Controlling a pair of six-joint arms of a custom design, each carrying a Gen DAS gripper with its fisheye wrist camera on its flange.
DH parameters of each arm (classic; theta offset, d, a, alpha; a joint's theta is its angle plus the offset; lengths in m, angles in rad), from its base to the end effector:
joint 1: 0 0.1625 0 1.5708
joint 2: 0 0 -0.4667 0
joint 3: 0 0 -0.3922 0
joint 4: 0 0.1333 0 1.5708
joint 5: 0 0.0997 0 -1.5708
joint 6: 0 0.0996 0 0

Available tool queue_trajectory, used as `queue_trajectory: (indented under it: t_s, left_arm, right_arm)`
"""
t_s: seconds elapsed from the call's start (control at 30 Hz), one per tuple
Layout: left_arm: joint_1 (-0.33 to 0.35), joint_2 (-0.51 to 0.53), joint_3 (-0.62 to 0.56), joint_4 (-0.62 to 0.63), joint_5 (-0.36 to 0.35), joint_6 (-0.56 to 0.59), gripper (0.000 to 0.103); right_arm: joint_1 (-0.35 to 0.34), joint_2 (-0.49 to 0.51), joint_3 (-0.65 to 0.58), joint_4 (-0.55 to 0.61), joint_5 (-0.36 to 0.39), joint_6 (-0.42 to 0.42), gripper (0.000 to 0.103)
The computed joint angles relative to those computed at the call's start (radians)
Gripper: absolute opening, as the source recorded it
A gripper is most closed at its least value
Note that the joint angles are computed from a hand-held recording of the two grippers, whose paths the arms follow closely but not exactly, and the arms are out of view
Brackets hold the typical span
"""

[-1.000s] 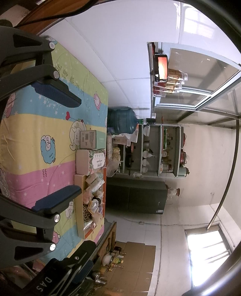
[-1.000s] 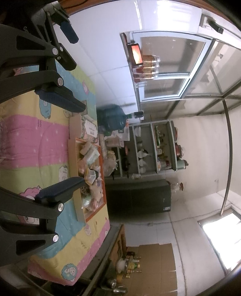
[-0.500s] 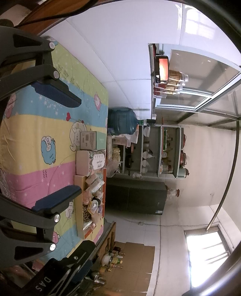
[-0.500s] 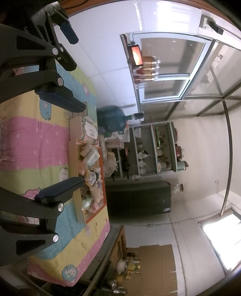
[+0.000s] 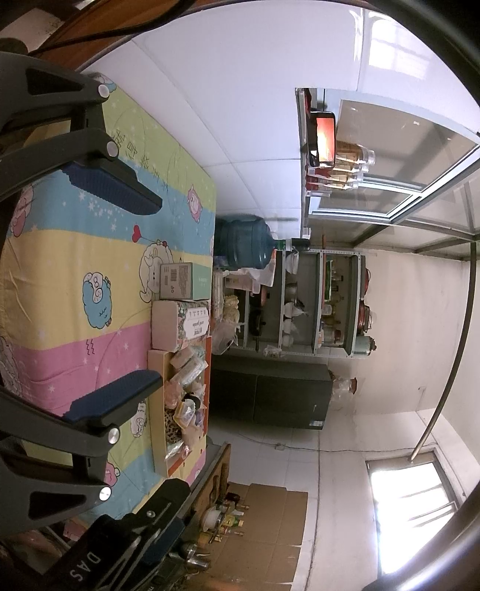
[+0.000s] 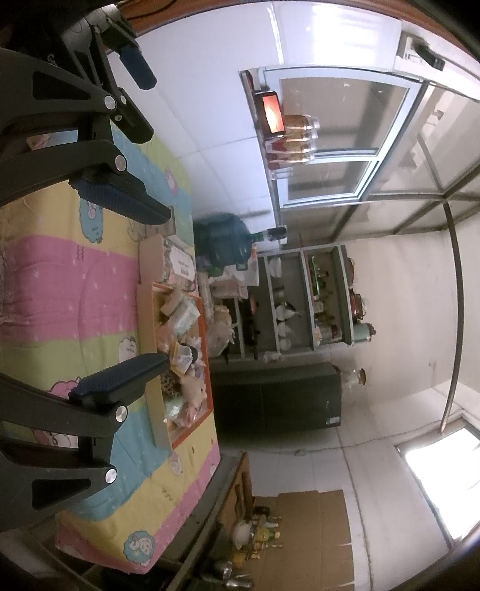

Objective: Organize soft objects

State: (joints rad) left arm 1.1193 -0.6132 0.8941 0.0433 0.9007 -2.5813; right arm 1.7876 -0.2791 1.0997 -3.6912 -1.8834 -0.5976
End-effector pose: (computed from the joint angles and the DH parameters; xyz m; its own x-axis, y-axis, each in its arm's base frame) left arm -0.1738 -0.8056 0.2030 -0.7411 -0.0067 -0.6713 0.6290 0.3426 -0.6978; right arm 0.2797 -0.7924 0.0748 -0.7885 -0.0771 0.6102 -0.6063 0.2638 -0.7502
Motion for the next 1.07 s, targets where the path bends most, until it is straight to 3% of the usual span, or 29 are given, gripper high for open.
queue_trajectory:
  t_s: [1.07]
  left_arm:
    - [0.003, -0.001, 0.019, -0.026, -0.01, 0.01, 0.086]
  right_arm:
    - [-0.001, -0.001, 0.005, 0.017, 0.0, 0.012, 0.074]
